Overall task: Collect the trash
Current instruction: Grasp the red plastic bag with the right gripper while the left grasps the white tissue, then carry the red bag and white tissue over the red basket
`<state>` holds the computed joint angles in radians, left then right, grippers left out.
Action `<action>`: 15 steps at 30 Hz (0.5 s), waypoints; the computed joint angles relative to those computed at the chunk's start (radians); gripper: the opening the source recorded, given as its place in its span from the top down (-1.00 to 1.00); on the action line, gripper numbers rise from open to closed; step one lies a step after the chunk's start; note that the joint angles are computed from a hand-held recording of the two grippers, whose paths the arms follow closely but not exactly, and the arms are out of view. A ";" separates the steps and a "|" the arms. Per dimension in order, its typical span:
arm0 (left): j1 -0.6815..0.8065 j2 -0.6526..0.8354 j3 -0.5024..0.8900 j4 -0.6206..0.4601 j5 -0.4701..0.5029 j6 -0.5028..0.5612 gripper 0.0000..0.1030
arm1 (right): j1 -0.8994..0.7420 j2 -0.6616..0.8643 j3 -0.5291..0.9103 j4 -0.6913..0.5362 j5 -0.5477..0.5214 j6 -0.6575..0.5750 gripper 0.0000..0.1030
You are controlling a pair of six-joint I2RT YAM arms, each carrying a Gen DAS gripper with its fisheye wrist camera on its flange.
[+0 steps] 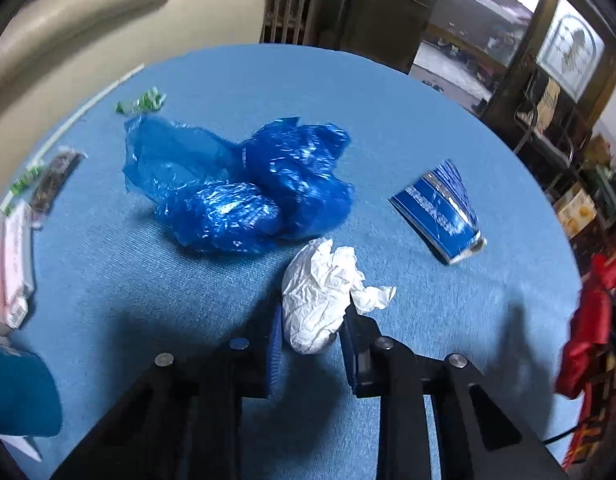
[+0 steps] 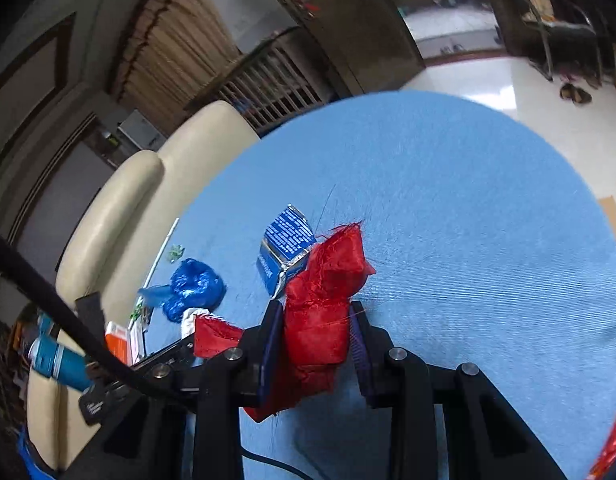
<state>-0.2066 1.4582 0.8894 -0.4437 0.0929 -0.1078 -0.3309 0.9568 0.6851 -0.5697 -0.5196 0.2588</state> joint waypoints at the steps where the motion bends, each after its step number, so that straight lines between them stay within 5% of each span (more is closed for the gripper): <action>1: -0.012 -0.023 -0.010 -0.013 -0.007 0.000 0.50 | -0.013 -0.035 -0.002 -0.024 -0.006 -0.020 0.32; 8: -0.057 -0.242 -0.090 -0.120 -0.025 -0.017 0.51 | -0.222 -0.185 0.023 -0.238 -0.172 -0.193 0.32; 15: -0.164 -0.522 -0.119 -0.307 -0.064 -0.077 0.51 | -0.552 -0.209 0.107 -0.584 -0.388 -0.558 0.32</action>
<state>-0.3701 0.9363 0.7700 -0.7503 0.0289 -0.1851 -0.8824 0.7476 0.7918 -1.1538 -0.9077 -0.2989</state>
